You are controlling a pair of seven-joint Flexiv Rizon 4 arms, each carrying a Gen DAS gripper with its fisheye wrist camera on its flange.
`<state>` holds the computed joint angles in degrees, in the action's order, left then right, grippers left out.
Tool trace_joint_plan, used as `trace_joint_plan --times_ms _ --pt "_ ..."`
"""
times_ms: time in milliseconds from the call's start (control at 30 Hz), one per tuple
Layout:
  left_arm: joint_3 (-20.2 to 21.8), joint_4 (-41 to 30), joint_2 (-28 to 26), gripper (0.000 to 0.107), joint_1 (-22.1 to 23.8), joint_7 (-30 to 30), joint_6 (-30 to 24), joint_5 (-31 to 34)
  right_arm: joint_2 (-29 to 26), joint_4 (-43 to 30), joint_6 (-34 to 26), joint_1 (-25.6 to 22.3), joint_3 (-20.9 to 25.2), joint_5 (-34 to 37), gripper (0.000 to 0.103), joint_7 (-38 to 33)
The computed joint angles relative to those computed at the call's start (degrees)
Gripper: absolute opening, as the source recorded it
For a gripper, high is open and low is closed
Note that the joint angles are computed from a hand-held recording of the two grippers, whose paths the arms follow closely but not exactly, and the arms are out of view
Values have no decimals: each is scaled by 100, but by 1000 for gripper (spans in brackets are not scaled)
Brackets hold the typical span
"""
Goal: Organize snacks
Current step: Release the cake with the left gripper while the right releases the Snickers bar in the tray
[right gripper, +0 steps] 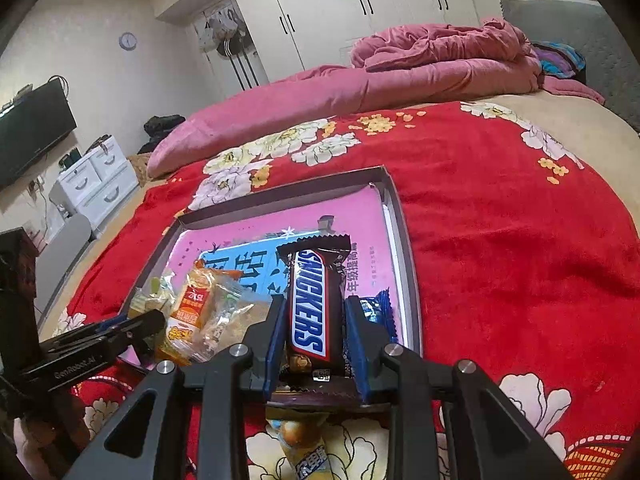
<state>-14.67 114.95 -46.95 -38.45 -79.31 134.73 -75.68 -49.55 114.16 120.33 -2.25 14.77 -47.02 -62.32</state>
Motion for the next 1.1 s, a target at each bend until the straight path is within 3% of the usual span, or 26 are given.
trace_joint_plan --times_ms 233,300,367,600,900,1100 --pt "37 69 34 47 -4 -153 16 106 -3 -13 72 -28 -26 41 31 86" --pt "46 49 37 52 -38 -112 60 53 21 10 118 -5 -55 88 35 89" --pt "36 38 37 66 -63 -56 136 -22 58 59 210 32 -105 166 41 56" --pt "55 345 168 72 -28 -536 207 324 160 237 472 -34 -188 204 52 179" --pt "141 689 354 75 -181 -1001 295 635 379 562 599 -12 -316 51 53 203" --pt "132 592 377 76 -409 -660 298 353 502 766 632 52 -353 41 54 91"
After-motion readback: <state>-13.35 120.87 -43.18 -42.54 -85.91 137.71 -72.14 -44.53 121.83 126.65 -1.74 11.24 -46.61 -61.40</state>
